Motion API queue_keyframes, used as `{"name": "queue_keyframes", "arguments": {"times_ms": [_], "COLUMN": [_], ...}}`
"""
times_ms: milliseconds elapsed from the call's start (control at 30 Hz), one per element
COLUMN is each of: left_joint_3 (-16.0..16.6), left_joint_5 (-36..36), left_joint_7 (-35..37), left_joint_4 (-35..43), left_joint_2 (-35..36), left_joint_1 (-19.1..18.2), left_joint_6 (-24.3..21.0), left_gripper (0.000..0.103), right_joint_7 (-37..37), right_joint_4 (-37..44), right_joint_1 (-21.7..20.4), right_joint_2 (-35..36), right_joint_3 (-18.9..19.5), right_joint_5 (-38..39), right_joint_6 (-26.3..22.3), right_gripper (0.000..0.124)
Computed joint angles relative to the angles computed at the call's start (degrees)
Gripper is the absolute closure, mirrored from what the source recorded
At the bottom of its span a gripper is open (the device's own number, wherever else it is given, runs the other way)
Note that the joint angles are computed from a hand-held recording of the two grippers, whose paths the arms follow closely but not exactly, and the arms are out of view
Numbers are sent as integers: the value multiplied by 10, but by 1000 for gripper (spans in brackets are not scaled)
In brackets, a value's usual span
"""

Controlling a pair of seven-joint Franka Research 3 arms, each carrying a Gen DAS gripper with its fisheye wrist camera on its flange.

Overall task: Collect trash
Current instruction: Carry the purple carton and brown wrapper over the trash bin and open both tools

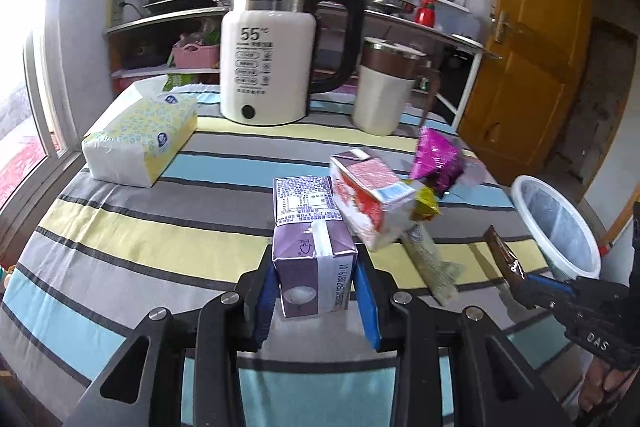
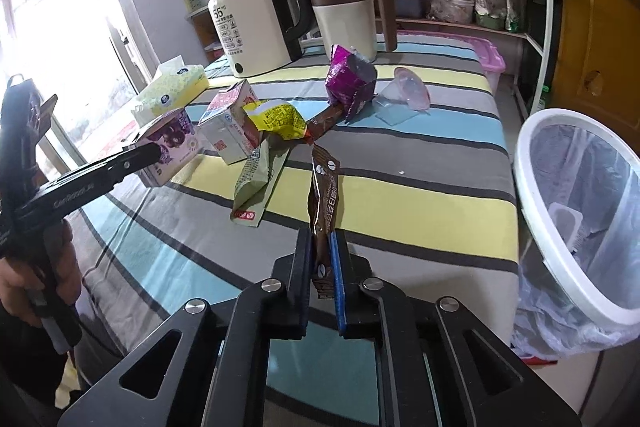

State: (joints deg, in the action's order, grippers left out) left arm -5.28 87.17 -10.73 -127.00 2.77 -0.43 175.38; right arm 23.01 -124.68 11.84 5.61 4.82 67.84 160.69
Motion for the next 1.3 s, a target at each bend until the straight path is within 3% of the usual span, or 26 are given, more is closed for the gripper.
{"name": "queue_keyframes", "arguments": {"times_ms": [367,767,933,1067,1300], "left_joint_3": [-16,-32,-27,-36,-133], "left_joint_5": [60,53,-13,-104,-264], "left_joint_7": [-54,-6,77,184,381], "left_joint_4": [4,87,122,142,178], "left_joint_2": [-24,44,81,110,164], "left_joint_1": [-10,-46,-71,-80,-30], "left_joint_6": [31,76,96,108,96], "left_gripper": [67,67,67,67,67], "right_joint_7": [-26,-40,-29,-18,-12], "right_joint_4": [-21,-38,-43,-43,-36], "right_joint_1": [-2,-13,-23,-34,-54], "right_joint_2": [-27,-53,-58,-59,-51], "right_joint_3": [-11,-32,-42,-51,-59], "right_joint_5": [43,75,76,75,79], "right_joint_6": [9,38,59,74,90], "right_gripper": [116,116,116,116,116]}}
